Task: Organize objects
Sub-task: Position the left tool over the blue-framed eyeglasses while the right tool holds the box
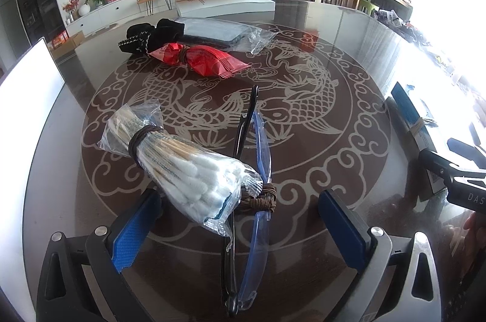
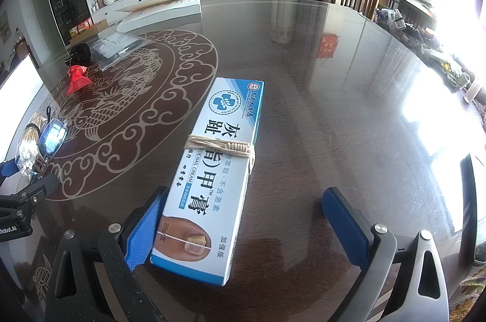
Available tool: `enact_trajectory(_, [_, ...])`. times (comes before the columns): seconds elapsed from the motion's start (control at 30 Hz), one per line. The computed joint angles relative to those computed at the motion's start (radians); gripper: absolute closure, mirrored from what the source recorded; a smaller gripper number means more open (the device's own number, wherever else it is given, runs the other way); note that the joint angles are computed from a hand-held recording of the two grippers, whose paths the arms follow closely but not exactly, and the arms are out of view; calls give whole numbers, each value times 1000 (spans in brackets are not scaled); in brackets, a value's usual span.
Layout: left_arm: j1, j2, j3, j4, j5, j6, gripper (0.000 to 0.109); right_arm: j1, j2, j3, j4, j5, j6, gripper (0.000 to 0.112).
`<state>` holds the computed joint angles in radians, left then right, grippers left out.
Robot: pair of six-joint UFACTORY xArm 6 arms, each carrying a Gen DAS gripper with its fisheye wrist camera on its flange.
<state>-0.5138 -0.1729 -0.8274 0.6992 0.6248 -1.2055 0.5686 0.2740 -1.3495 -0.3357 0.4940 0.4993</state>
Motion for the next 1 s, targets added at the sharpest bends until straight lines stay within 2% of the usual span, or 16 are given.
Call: enact_trajectory(1.0, [0, 0, 0, 1, 0, -1, 6, -3, -7, 8, -8, 0, 13, 13])
